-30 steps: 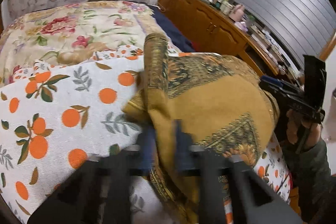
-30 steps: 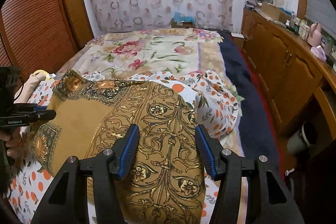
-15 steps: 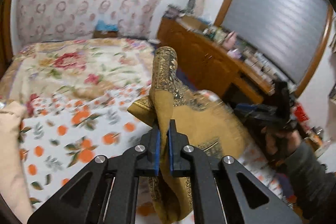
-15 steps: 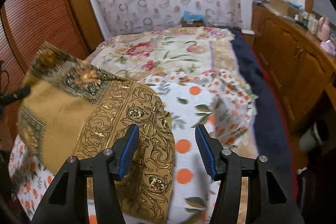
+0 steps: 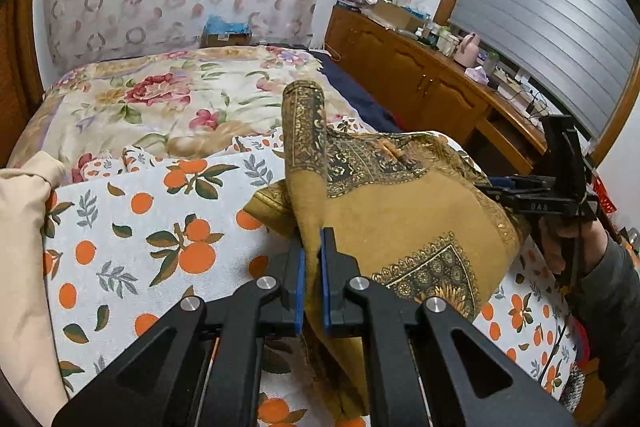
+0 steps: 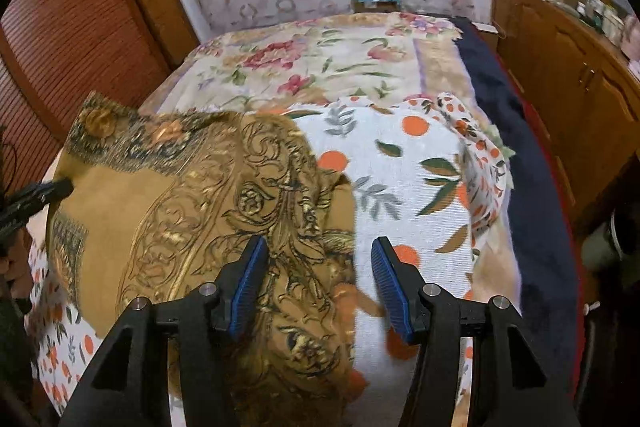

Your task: Fold small clothes

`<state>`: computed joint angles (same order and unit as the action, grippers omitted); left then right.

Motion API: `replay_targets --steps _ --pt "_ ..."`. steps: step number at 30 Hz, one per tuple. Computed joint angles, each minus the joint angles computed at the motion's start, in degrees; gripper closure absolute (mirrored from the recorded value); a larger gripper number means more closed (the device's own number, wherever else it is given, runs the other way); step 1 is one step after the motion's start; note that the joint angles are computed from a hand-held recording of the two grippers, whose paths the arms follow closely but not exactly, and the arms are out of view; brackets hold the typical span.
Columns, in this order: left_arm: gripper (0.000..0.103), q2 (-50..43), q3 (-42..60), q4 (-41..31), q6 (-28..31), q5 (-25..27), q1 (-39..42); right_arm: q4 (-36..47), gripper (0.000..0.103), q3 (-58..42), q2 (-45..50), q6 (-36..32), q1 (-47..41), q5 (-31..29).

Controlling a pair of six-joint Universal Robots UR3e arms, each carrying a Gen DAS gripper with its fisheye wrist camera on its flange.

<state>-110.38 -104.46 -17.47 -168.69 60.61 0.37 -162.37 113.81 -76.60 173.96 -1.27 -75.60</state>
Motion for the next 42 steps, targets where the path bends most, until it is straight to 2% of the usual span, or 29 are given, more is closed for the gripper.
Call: replay_targets --steps 4,6,8,15,21,25,29,33,39,40,42 --pt "0.096 -0.5 -0.4 0.5 0.7 -0.4 0.2 2.0 0.072 -1.6 0.2 -1.3 0.8 0.9" --pt "0.096 -0.2 -0.9 0.6 2.1 -0.7 0.1 2.3 0.089 -1.7 0.2 -2.7 0.6 2.0" --pt "0.096 0.7 -1.7 0.7 2.3 -1.0 0.2 1.6 0.095 -1.5 0.1 -3.6 1.2 1.4" --pt "0.096 11.7 -12.0 5.8 3.0 -5.8 4.7 -5.8 0.097 4.6 -4.7 -3.8 0.3 5.4" --pt "0.097 25.4 -21.2 3.5 6.3 -11.7 14.5 -12.3 0.098 1.0 -5.0 -1.5 8.0 2.7" --pt "0.097 34.6 -23.7 -4.8 10.7 -15.9 22.4 -11.0 0.098 -6.2 -0.5 -1.2 13.4 0.3" --pt "0.097 42.2 -26.3 -15.2 18.2 -18.1 30.5 -9.2 0.098 -12.7 6.6 -0.9 15.8 -0.2" --pt "0.097 41.3 -29.2 -15.3 21.1 -15.6 33.0 -5.2 0.098 -23.4 16.2 -1.1 17.1 -0.5" --pt "0.097 36.4 -34.7 -6.1 19.7 -10.6 31.6 4.7 0.097 -43.8 29.9 -0.5 18.6 -2.1" --pt "0.097 35.6 -35.3 -4.7 19.5 -10.1 31.4 6.9 0.096 -48.2 32.5 -0.2 18.9 -2.9" --pt "0.097 34.9 -36.4 -2.9 19.6 -9.0 31.2 12.0 0.084 -53.8 35.6 -0.5 18.8 -2.6"
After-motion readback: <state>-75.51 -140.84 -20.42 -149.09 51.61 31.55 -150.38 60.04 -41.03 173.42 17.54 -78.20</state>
